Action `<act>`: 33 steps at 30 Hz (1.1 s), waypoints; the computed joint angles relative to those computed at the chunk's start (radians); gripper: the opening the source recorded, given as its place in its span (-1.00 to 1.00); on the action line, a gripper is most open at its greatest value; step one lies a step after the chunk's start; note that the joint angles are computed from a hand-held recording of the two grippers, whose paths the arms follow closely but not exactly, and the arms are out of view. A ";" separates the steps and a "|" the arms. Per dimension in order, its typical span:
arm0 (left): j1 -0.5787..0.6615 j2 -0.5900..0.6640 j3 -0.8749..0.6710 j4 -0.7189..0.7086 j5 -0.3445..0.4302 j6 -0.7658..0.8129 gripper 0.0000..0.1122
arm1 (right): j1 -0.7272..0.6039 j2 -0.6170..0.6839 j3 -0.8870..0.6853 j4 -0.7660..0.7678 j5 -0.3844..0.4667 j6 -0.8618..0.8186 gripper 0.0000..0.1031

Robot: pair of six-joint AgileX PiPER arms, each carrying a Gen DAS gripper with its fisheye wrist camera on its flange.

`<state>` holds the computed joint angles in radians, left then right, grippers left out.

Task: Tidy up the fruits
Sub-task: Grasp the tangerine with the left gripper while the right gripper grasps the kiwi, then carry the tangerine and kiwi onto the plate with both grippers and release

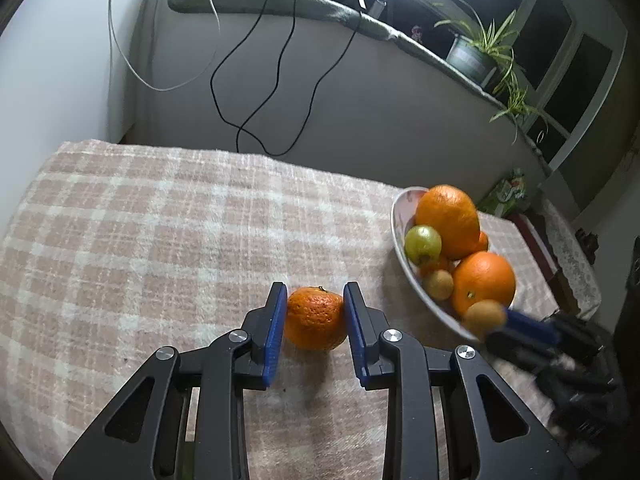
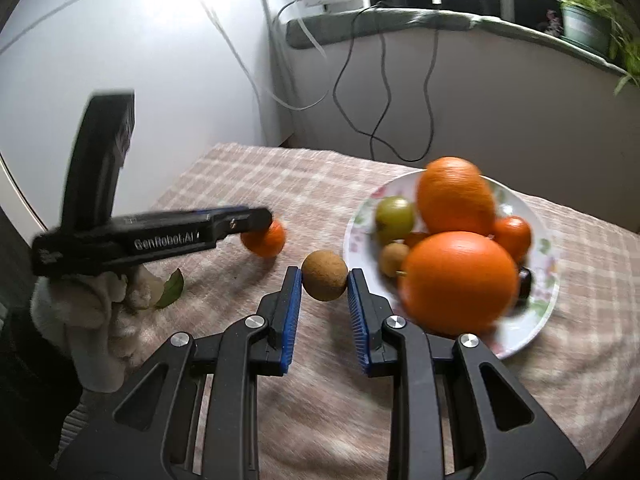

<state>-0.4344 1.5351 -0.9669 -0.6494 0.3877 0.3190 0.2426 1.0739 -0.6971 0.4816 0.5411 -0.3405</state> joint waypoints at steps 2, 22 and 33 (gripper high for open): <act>-0.023 -0.003 0.005 0.041 -0.011 -0.028 -0.51 | -0.043 -0.017 0.005 0.042 0.023 -0.052 -0.52; -0.172 -0.016 -0.004 0.544 -0.014 -0.513 -0.40 | -0.511 -0.103 0.019 0.339 0.282 -0.480 -0.52; -0.219 -0.027 -0.068 0.577 0.006 -0.570 -0.41 | -0.800 -0.043 -0.007 0.443 0.415 -0.687 -0.52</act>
